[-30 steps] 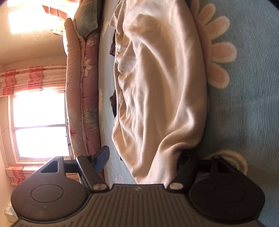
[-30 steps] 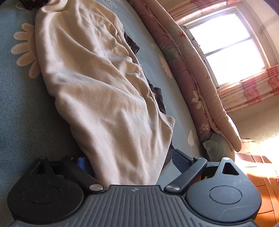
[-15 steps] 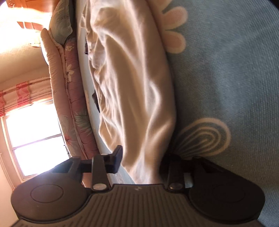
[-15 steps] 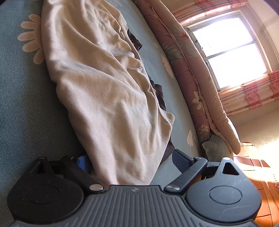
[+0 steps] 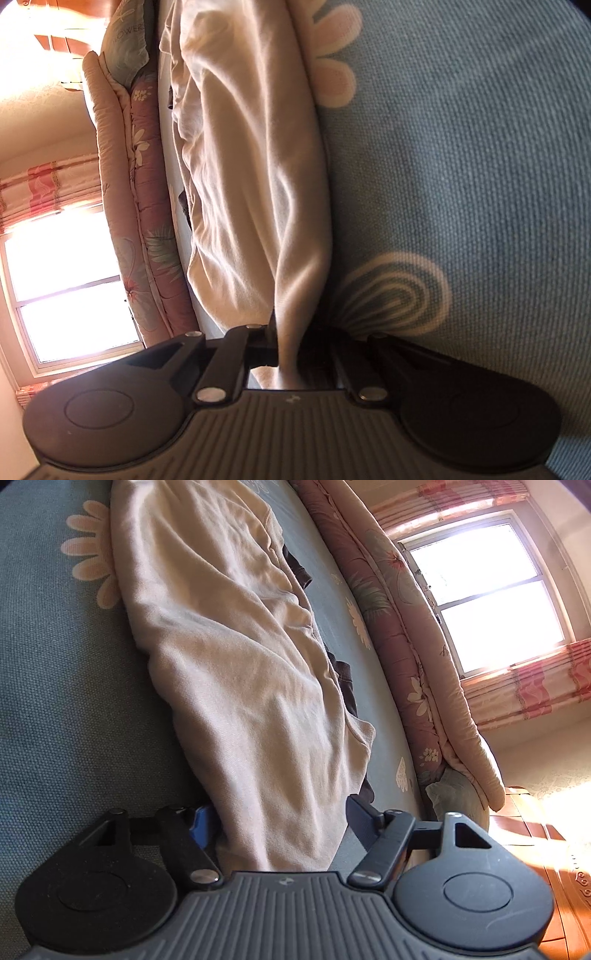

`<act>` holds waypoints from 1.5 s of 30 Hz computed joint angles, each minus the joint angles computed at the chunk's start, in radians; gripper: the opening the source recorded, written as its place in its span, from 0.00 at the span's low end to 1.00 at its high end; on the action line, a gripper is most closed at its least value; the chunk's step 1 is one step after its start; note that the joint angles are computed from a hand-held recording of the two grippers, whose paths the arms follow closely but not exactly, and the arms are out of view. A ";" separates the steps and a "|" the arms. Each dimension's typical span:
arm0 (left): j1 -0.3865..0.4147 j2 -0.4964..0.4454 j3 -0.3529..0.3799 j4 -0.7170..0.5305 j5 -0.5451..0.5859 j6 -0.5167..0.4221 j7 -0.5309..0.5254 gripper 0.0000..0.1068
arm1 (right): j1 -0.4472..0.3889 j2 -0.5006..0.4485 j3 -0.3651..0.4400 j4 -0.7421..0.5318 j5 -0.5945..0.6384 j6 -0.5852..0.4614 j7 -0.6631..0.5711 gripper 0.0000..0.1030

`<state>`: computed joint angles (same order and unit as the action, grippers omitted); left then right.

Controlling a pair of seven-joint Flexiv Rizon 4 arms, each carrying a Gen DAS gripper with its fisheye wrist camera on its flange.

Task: Fold clothes
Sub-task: 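Fold the grasped side edge inward over the stack with both grippers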

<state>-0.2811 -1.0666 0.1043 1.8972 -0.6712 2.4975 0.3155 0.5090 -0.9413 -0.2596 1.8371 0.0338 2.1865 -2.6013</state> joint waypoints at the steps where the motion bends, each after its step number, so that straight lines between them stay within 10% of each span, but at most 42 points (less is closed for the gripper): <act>1: 0.003 0.002 -0.002 0.002 0.002 -0.002 -0.003 0.00 | 0.008 -0.003 -0.006 0.011 -0.002 0.009 -0.014 0.54; 4: 0.008 0.010 -0.005 0.005 0.009 -0.015 -0.010 0.00 | 0.056 -0.036 -0.047 0.033 0.018 0.057 -0.088 0.12; 8: 0.015 0.015 -0.004 0.007 0.026 -0.022 -0.028 0.00 | 0.081 -0.043 -0.061 0.021 0.059 0.050 -0.154 0.15; 12: 0.020 0.017 -0.002 0.010 0.040 -0.025 -0.048 0.00 | 0.076 -0.053 -0.063 -0.012 0.073 0.062 -0.178 0.42; 18: 0.021 0.016 0.004 0.015 0.053 -0.015 -0.070 0.00 | 0.095 -0.096 -0.068 -0.054 0.136 0.063 -0.164 0.12; 35: 0.020 0.040 -0.004 0.013 0.054 -0.043 -0.133 0.08 | 0.065 -0.104 -0.011 -0.077 0.137 0.110 -0.185 0.16; 42: 0.035 0.029 0.007 0.025 0.071 0.008 -0.156 0.12 | 0.029 -0.091 -0.023 -0.109 0.148 0.080 -0.132 0.55; 45: 0.036 0.025 -0.009 -0.002 0.059 -0.009 -0.161 0.11 | 0.054 -0.105 -0.043 -0.133 0.160 0.071 -0.130 0.55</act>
<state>-0.2447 -1.0415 0.0948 1.8950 -0.6126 2.4886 0.1546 0.5634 -1.0465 -0.3025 1.7045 0.1941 2.2578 -2.7314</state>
